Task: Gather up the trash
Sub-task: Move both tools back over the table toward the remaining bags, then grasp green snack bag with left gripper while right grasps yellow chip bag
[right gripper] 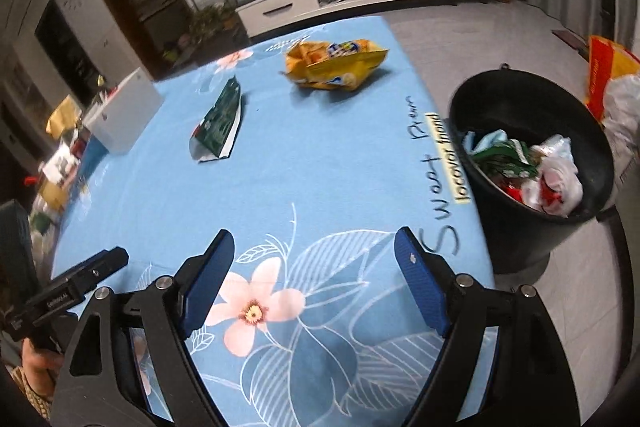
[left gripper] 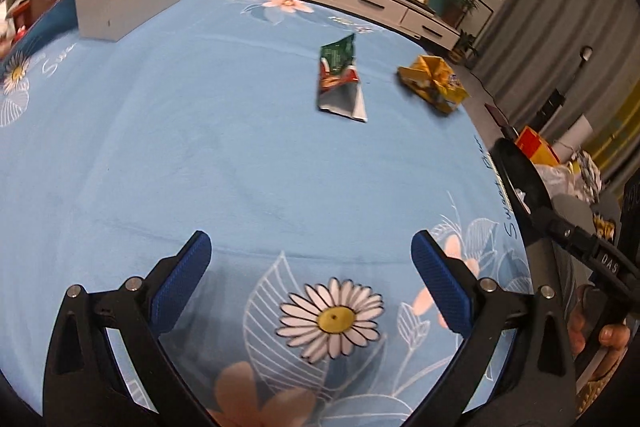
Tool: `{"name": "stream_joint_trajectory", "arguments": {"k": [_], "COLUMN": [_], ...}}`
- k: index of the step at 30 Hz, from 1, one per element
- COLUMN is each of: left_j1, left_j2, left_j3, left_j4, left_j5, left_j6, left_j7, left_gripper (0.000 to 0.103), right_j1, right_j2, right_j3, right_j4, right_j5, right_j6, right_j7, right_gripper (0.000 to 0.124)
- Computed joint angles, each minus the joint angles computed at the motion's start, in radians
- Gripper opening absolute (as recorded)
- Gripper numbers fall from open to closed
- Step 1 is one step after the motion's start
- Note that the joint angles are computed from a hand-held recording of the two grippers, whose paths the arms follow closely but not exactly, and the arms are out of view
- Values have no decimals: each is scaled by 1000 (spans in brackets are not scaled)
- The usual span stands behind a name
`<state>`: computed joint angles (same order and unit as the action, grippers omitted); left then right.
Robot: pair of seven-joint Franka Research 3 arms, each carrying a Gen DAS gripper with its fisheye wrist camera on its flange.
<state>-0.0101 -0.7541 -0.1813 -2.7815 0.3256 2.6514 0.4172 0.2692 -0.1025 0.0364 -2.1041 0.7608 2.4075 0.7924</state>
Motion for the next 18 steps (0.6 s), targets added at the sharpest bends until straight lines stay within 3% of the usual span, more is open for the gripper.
{"name": "stream_joint_trajectory", "arguments": {"k": [8,18], "left_j1": [41,104], "left_j2": [97,305], "left_j3": [38,49], "left_j4": [33,182], "left_j5": [11,43], "left_j6": [79,176], "left_j7": [46,117], "left_gripper": [100,100], "right_j1": [17,10], "right_j2": [99,256], "right_j3": [28,63], "right_j4": [95,286], "right_j5": [-44,-54], "right_j6": [69,144], "right_j7": [30,8], "right_gripper": [81,81]}}
